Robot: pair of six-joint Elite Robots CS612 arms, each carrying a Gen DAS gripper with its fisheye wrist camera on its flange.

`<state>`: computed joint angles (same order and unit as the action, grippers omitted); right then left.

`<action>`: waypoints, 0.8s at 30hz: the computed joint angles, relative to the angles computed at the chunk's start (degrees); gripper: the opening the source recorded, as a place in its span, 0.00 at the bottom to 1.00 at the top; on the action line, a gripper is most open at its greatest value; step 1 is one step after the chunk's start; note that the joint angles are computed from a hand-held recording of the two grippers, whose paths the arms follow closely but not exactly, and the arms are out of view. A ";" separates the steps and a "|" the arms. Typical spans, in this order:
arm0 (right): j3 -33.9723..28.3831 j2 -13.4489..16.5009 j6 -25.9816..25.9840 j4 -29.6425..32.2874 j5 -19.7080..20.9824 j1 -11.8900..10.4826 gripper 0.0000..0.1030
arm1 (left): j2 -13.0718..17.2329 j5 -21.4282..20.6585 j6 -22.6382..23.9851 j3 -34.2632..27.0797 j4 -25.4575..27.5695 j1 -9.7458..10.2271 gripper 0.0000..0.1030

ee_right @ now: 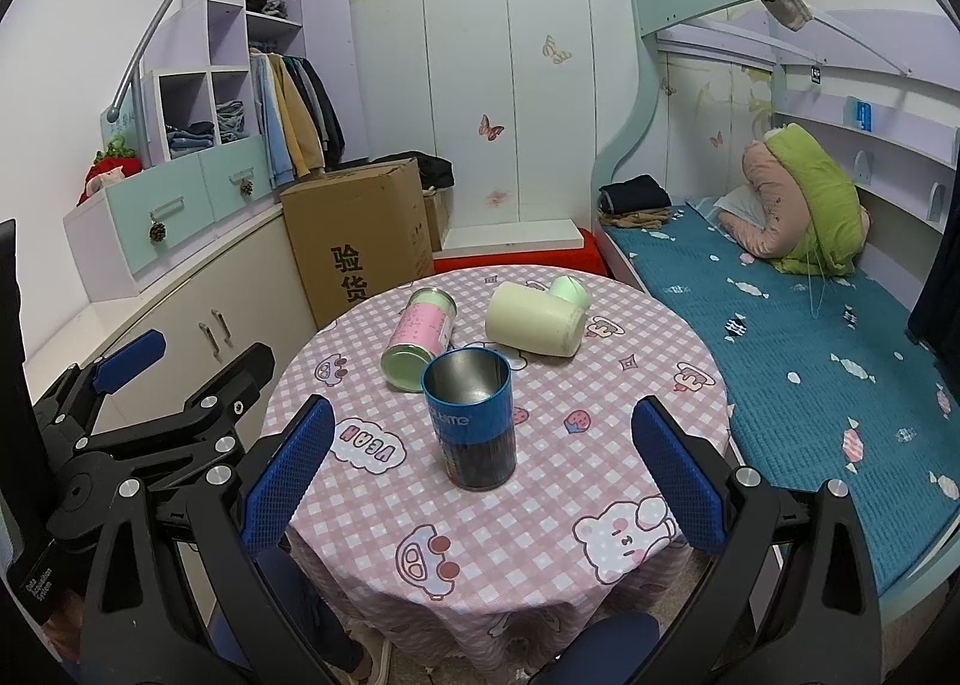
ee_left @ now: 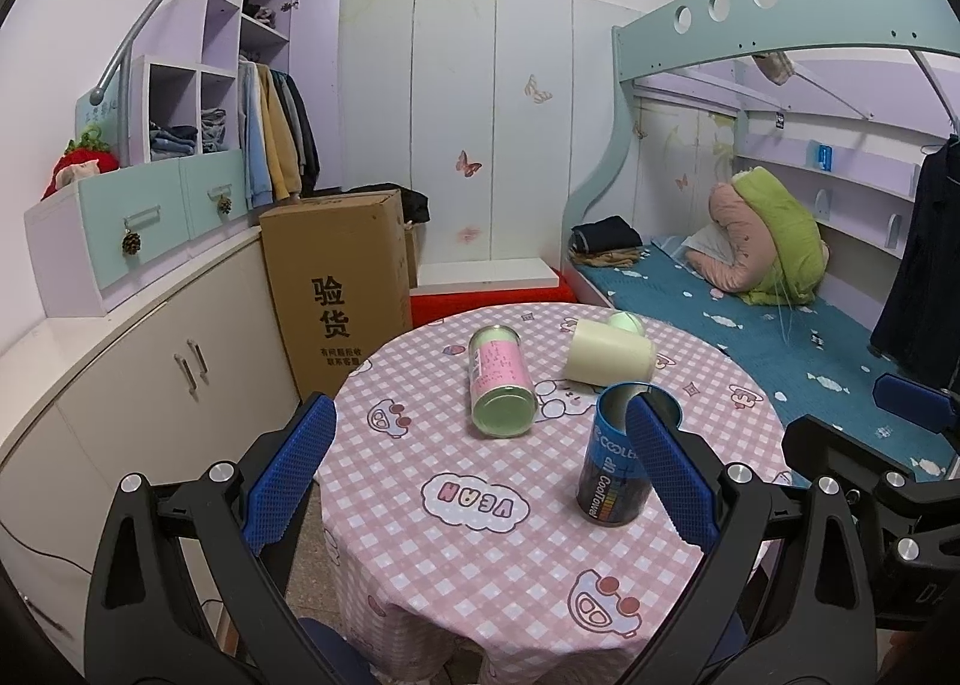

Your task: Flip cup upright

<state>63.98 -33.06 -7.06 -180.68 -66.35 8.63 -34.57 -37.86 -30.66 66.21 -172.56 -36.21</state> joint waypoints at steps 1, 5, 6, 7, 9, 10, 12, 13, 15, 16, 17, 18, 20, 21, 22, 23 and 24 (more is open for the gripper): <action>-0.04 0.01 -0.02 0.04 -0.01 -0.01 0.93 | -0.04 -0.08 -0.03 0.10 -0.05 0.01 0.95; -0.02 0.02 0.01 0.01 0.02 -0.01 0.93 | -0.06 -0.28 -0.19 0.07 0.15 0.02 0.95; -0.01 0.01 0.00 0.06 -0.02 0.00 0.93 | -0.03 -0.28 -0.25 0.00 0.24 0.02 0.95; -0.04 0.01 -0.07 0.16 -0.04 0.00 0.93 | -0.01 -0.22 -0.34 -0.06 0.39 0.00 0.95; -0.02 0.01 -0.10 0.12 0.04 -0.02 0.93 | 0.01 -0.26 -0.43 -0.12 0.47 0.02 0.95; -0.01 0.04 -0.08 0.07 0.07 -0.03 0.93 | 0.03 -0.27 -0.39 -0.15 0.40 0.01 0.95; -0.03 0.06 -0.12 -0.07 -0.01 -0.03 0.93 | 0.06 -0.24 -0.42 -0.22 0.49 0.01 0.95; -0.03 0.06 -0.12 -0.07 -0.01 -0.03 0.93 | 0.02 -0.22 -0.43 -0.11 0.44 0.03 0.95; -0.01 0.06 -0.10 -0.12 0.02 -0.02 0.93 | 0.03 -0.32 -0.39 -0.16 0.42 0.04 0.95; -0.03 0.07 -0.08 -0.13 0.04 -0.03 0.93 | 0.05 -0.35 -0.46 -0.20 0.50 0.04 0.95; -0.02 0.07 -0.06 -0.09 -0.02 -0.01 0.93 | 0.07 -0.29 -0.45 -0.22 0.49 0.02 0.95; -0.04 0.07 -0.07 -0.07 0.00 -0.02 0.93 | 0.03 -0.25 -0.44 -0.14 0.48 0.04 0.95; -0.05 0.06 -0.13 0.05 -0.01 -0.01 0.93 | -0.04 -0.32 -0.62 -0.09 0.61 0.07 0.95; 0.02 0.01 -0.14 0.06 -0.04 0.01 0.93 | -0.04 -0.37 -0.65 -0.10 0.60 0.08 0.95; 0.03 0.00 -0.23 0.02 -0.09 0.03 0.93 | -0.04 -0.37 -0.65 -0.10 0.60 0.08 0.95; -0.02 0.05 -0.25 -0.02 -0.05 0.01 0.93 | -0.05 -0.36 -0.63 -0.08 0.61 0.08 0.95; -0.07 0.05 -0.26 0.09 -0.04 0.03 0.93 | -0.06 -0.43 -0.67 -0.09 0.65 0.08 0.95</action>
